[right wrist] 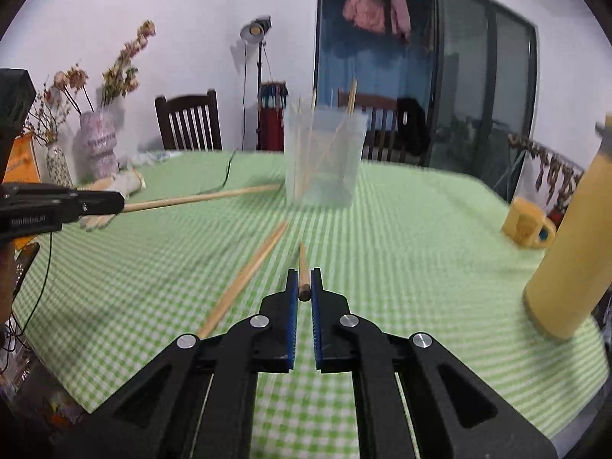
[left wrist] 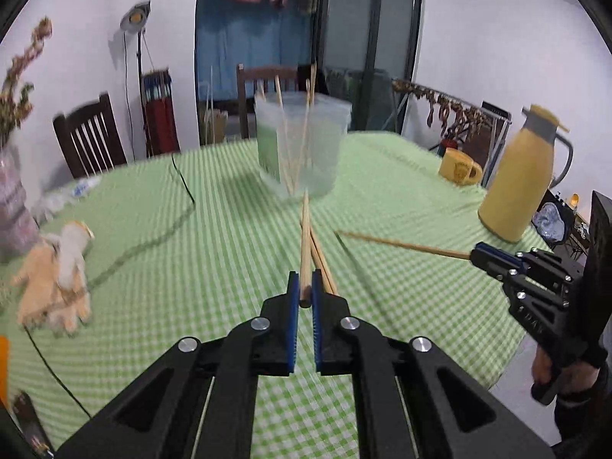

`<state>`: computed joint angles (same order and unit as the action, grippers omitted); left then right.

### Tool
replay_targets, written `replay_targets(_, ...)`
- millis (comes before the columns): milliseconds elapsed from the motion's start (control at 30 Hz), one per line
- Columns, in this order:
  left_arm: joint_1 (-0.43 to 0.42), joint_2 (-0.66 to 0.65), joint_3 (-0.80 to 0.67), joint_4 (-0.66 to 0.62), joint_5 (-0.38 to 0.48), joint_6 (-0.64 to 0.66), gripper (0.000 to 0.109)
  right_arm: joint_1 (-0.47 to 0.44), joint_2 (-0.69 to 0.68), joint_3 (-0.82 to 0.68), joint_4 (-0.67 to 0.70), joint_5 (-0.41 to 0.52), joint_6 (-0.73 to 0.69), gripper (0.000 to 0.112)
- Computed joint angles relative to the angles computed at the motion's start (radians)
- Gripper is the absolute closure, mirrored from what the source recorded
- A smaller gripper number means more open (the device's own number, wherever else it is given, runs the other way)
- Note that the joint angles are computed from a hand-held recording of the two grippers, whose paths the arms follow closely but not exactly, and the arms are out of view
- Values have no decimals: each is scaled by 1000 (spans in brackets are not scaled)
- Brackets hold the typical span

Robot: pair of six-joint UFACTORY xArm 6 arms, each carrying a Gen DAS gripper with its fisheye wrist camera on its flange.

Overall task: Organize utensils
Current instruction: 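Lift the chopstick with the left tool and carry it toward the clear box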

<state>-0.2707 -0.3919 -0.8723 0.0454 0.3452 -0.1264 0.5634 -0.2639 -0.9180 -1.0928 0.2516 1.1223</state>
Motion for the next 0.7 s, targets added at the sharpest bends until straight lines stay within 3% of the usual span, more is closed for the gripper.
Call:
replay_targets(100,6,5,-61,-37,43,60,105,-10,-19,-21,35,-9,-68,106)
replay_targets(300,43,53,-253,-152,163,199,105,-15,-20,-106,231,11,-334,106)
replay_targets(500,57,126,-428,-214,287,286,105,-21,41,-201,666,56,-754,106)
replay_targets(633,59,185,-476,-214,332,294,105,-25,83,-252,854,101,-902,106)
replay_targets(700,60,194,-460,-225,300,300,105,-29,95,-263,898,107,-938,106)
